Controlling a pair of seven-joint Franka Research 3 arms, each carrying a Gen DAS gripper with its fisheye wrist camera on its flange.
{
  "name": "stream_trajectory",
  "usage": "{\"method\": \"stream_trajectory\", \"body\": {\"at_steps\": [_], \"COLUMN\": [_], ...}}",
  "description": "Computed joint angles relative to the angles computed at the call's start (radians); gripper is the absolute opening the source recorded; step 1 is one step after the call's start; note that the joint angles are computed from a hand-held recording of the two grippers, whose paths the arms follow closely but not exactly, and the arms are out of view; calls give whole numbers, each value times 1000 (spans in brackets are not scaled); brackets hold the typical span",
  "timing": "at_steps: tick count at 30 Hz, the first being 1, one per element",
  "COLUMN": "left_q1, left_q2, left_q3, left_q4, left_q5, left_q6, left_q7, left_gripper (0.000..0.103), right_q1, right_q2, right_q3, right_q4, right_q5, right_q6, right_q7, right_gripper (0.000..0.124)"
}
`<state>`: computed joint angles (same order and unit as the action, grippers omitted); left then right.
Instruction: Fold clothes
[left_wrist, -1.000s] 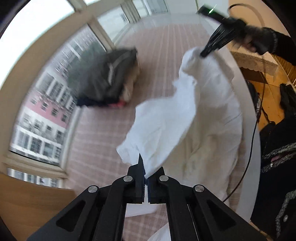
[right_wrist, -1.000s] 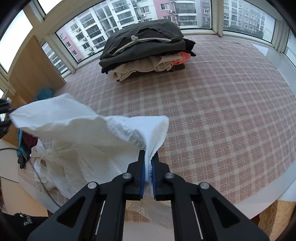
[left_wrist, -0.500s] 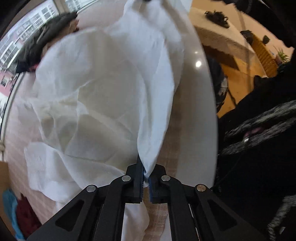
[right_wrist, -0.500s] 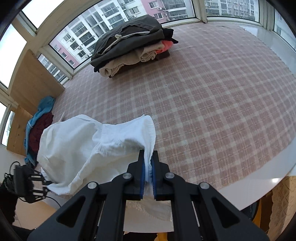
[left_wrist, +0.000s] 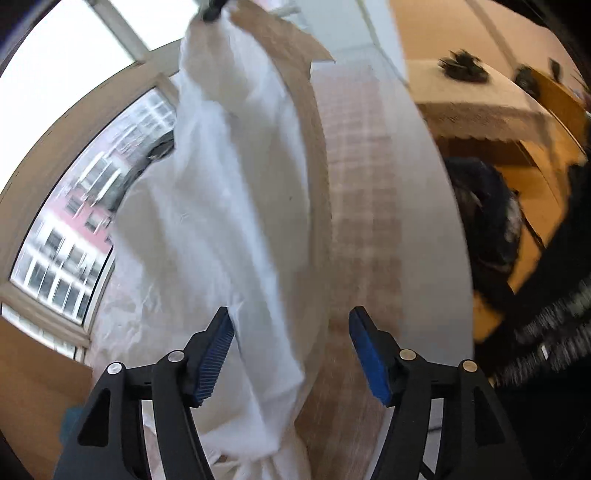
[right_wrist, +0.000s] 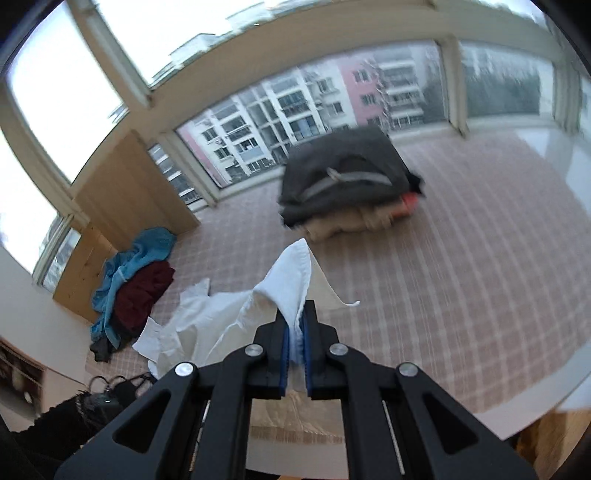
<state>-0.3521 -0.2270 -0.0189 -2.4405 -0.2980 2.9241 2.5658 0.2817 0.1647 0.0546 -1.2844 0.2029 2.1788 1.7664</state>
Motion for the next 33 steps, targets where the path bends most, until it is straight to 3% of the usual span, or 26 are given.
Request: {"method": "stream_trajectory", "body": {"at_steps": [3,6,9,15,19,27,28,29,31,33], "left_q1": [-35,-58,-34,-28,-13,-8,5,17,47,82], "left_q2": [31,11,26,-6,-3,6,5,16,34,39], "left_q3": [22,29,16,34,24,16,10,9,11,13], "left_q4": [56,45,48,55,34,32,28,39,72,104], "left_q5": [-144,-302,-294,-383,-346,-420,-405,-391,-373,-376], "left_q6": [-43,7,37,-32,18,-47,-38,-54,-113,-167], "left_q7": [-11,57,37,85,92,136,123,100,53,28], "left_gripper": [62,62,62,62,62,61,57,38,14,13], "right_q1": [26,48,56,57,46,45,43,42,41,44], "right_q2": [64,106,114,85,64,65,67,70,77,85], "right_q3": [7,4,-1,-11,-10,-8,-8,-8,-9,-11], "right_q4": [128,211,232,179,141,140,142,145,152,163], "right_q5": [-50,-88,-95,-115,-105,-115,-114,-113,-113,-124], "right_q6": [-61,-106,-115,-114,-106,-111,-113,-116,-123,-123], "right_q7": [-5,-8,-6,12,23,28,28,27,24,25], "right_gripper": [6,6,6,6,6,6,6,6,6,6]}}
